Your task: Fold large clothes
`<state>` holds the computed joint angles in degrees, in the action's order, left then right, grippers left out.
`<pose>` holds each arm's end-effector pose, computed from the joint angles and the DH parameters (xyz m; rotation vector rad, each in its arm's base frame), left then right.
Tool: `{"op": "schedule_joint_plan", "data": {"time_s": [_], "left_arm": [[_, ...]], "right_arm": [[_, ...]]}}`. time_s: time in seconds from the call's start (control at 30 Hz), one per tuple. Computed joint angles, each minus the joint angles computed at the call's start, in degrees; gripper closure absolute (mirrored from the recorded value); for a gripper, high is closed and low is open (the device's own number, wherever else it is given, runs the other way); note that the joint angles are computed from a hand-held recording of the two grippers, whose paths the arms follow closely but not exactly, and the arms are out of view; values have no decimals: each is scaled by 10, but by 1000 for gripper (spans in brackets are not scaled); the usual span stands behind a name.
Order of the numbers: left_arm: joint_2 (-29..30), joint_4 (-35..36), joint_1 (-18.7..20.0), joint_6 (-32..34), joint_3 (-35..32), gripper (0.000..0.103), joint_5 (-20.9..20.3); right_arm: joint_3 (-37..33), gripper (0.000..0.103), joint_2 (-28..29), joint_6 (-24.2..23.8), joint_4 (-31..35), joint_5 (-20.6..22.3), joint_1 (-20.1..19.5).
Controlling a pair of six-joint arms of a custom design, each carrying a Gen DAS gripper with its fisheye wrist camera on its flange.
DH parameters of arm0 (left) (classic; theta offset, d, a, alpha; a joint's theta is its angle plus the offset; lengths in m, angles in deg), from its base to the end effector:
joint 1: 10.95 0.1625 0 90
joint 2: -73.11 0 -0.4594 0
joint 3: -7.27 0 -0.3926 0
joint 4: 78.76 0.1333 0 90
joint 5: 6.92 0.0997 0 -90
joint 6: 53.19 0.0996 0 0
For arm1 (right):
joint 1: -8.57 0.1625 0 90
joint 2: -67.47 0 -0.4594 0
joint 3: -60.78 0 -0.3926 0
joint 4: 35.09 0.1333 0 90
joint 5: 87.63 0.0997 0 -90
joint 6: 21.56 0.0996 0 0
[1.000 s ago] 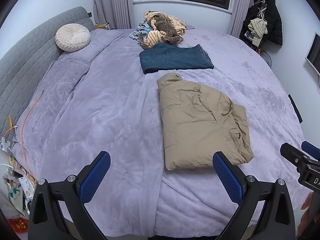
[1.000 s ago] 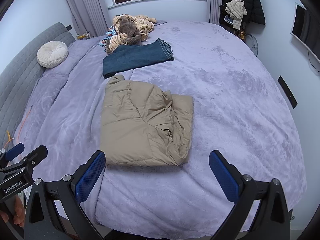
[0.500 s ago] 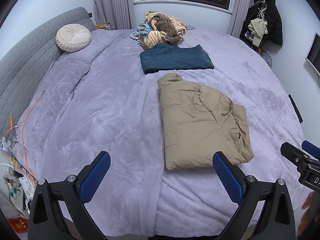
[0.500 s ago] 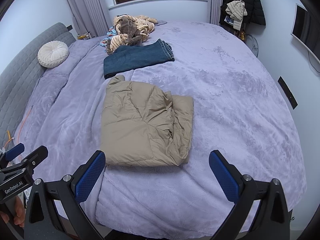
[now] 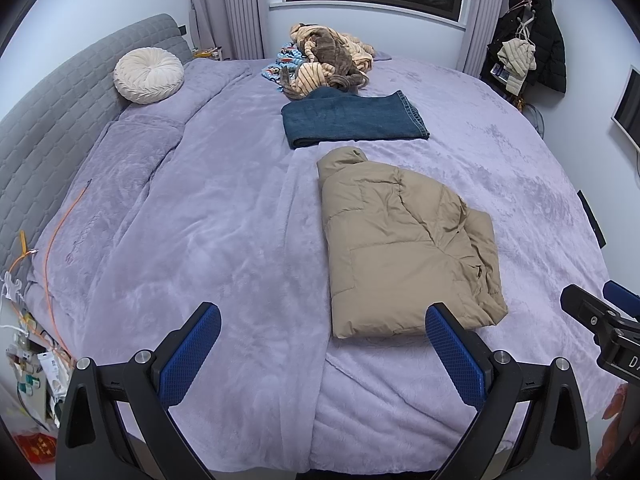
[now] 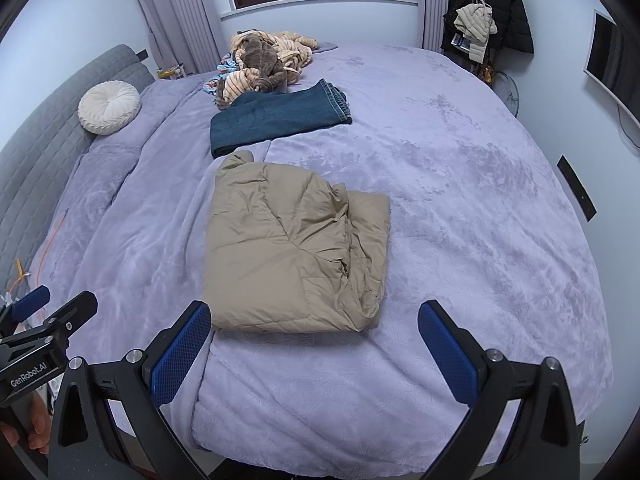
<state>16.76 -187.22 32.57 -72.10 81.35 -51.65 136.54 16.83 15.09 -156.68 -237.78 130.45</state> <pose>-0.3882 -0.6500 0.3565 0.5716 2.3567 -0.5592 0.4367 -0.6133 0.3130 -0.1635 -2.1951 0.8201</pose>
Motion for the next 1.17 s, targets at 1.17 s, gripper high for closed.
{"op": "schedule_joint_plan", "data": {"time_s": [1.17], "left_arm": [[-11,-1,-1,-15,9,1,0]], "right_arm": [[-12,0,9,16,17,-2,4]]}}
